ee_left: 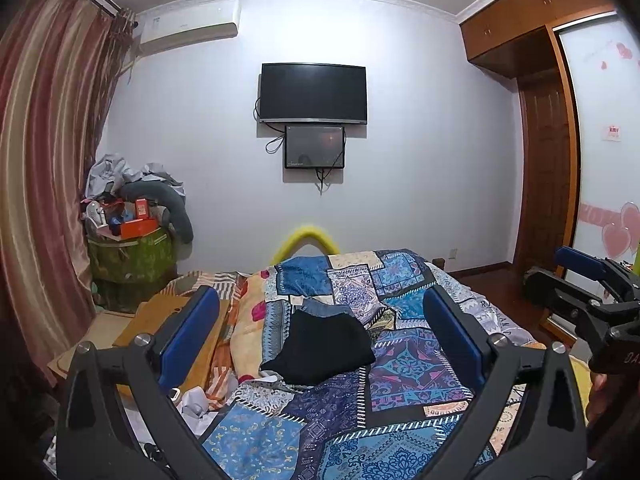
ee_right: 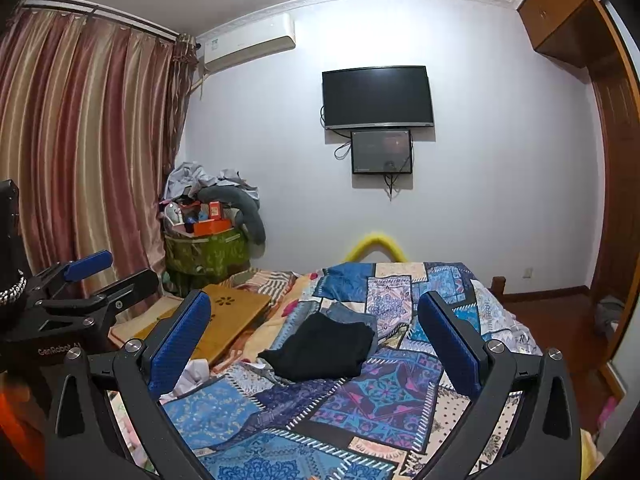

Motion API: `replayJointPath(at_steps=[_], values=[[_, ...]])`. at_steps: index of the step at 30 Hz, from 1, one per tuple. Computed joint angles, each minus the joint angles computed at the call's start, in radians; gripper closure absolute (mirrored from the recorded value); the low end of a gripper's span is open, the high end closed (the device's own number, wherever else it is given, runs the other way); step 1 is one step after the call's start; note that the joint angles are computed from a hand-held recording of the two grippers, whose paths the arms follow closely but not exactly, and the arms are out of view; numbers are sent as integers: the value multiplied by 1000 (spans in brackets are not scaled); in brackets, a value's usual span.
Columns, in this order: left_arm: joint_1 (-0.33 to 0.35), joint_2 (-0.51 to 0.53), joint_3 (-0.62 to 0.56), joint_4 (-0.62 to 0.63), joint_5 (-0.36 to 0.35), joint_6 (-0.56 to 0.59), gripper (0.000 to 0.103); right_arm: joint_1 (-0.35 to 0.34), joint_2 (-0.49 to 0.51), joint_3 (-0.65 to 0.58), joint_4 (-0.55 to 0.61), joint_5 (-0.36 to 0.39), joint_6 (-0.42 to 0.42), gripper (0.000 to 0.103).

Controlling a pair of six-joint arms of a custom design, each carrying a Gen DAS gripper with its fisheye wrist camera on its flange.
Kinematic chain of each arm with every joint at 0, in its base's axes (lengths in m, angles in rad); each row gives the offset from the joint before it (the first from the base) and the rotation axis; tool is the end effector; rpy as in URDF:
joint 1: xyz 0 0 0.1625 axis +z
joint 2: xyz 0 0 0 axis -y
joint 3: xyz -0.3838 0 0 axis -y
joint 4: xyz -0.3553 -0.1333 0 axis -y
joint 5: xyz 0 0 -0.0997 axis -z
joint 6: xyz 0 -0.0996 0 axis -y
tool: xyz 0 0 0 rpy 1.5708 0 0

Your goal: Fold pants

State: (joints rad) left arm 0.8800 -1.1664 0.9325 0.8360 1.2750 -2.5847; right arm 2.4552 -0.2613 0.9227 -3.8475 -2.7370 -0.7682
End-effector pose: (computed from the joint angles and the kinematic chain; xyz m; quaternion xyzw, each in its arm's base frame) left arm -0.2054 -0.5032 0.4616 0.4556 0.7505 -0.4682 0.0993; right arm 0.5570 -0.4024 0.1448 0.1547 -0.6836 0.6243 0.3449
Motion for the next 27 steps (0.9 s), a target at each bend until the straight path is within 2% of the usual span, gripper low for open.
replayJointPath(at_steps=[27], values=[[1,23,-20,34,19,-4,0,7,-5,3,21,-29,34,0]])
